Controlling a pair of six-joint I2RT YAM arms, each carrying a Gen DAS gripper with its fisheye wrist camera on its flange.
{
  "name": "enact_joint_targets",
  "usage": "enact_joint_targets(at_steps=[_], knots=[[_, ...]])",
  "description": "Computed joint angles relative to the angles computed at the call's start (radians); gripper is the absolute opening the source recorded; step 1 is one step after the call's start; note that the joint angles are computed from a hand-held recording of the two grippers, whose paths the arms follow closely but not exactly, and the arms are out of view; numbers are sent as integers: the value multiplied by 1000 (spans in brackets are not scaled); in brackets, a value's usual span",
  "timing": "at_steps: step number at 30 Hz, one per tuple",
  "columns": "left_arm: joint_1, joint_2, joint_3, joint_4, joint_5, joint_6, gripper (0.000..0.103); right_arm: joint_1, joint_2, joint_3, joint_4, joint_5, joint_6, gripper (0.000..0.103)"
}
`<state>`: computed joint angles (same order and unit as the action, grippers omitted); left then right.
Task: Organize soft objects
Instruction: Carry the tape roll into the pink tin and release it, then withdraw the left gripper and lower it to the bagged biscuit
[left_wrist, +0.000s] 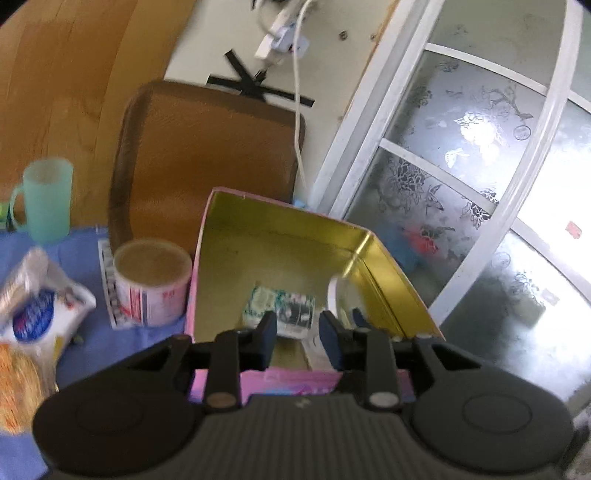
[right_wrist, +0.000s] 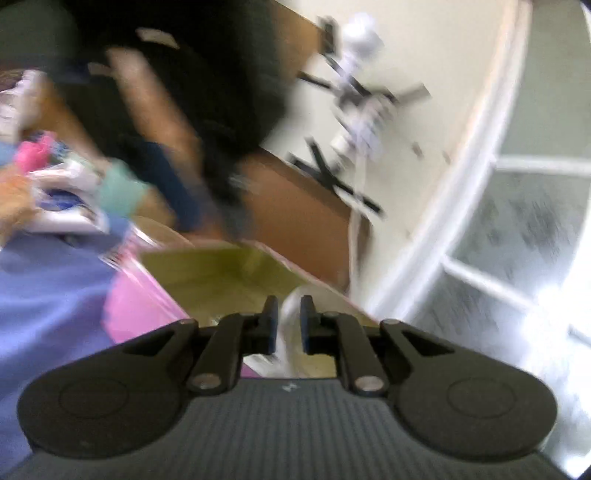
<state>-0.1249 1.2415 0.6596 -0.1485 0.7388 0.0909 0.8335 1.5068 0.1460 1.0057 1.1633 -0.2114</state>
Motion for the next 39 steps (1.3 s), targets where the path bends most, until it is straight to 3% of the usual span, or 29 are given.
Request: enact_joint_targets(at_steps=[2, 4, 9, 14, 18, 22, 24, 29, 31, 32, 33, 39], knots=[[46, -10, -33, -2, 23, 44, 34, 5, -121, -48, -92, -21, 107, 19], [109, -19, -65, -8, 33, 95, 34, 31, -171, -61, -164, -6, 174, 21], [371, 33, -86, -99, 147, 264, 34, 98, -187, -61, -156, -44, 242, 22], [621, 102, -104, -106, 152, 426, 34, 162, -89, 35, -195, -158, 295, 23], [772, 198, -79, -61, 140, 476, 34, 145, -42, 131, -304, -317, 374, 28], [839, 321, -40, 44, 113, 414, 34, 110, -6, 228, -396, -493, 466, 37], [874, 389, -15, 64, 165, 408, 34, 77, 26, 274, -406, -571, 502, 46], [869, 356, -68, 136, 162, 426, 42, -29, 124, 385, -463, -805, 632, 49], [859, 329, -100, 168, 154, 441, 44, -49, 169, 411, -472, -866, 681, 47], [857, 321, -110, 178, 152, 447, 45, -51, 186, 425, -487, -885, 699, 30], [856, 317, -116, 185, 149, 451, 46, -43, 183, 428, -493, -867, 689, 5], [858, 336, -97, 163, 151, 443, 52, 8, 135, 376, -499, -812, 721, 4]])
